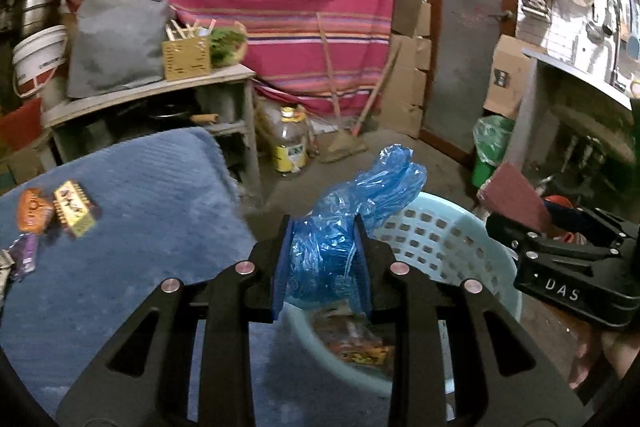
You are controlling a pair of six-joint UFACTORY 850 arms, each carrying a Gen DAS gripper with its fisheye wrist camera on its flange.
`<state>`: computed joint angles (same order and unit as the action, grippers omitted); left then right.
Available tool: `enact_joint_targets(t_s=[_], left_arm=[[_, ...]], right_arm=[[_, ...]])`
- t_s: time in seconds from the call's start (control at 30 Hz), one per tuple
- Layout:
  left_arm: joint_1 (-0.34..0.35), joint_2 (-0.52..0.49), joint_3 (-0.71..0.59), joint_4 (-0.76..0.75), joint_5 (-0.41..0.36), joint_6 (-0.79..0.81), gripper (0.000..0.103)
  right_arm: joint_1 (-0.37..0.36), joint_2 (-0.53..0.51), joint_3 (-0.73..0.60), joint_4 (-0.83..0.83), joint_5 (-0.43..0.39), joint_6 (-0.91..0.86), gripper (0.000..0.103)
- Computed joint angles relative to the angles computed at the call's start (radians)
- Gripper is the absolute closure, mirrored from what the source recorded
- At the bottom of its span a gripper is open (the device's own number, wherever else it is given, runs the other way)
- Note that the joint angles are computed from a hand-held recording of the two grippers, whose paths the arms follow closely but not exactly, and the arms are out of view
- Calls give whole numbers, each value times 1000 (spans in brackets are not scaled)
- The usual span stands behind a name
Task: Collect trash
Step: 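Open the left tool then the right tool to drop both items into the basket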
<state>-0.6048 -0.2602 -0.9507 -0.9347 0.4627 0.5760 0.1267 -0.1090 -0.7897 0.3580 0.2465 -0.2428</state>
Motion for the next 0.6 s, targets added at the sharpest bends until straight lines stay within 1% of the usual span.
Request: enact_joint_targets(t_s=[0.07, 0.13, 0.2, 0.27, 0.33, 0.4, 0.43, 0.6], left_arm=[[-4, -20, -21, -3, -14, 1, 70], [0, -30, -31, 19, -27, -32, 50], [6, -30, -26, 54, -28, -79, 41], [13, -26, -22, 70, -29, -108, 37], [13, -19, -13, 24, -4, -81, 24], [14, -4, 6, -12, 35, -67, 17], [16, 6, 17, -26, 50, -64, 15], [43, 56, 58, -59, 69, -72, 7]], right_arm=[[-16, -5, -2, -36, -4, 40, 32], [-30, -7, -1, -75, -7, 80, 32], [-38, -10, 0, -85, -7, 88, 32], [-42, -9, 3, -95, -7, 97, 32], [-41, -9, 2, -99, -8, 102, 32], [-42, -9, 4, -113, -6, 115, 32], [-42, -10, 3, -129, -5, 130, 32], [-16, -21, -12, -118, -17, 112, 32]])
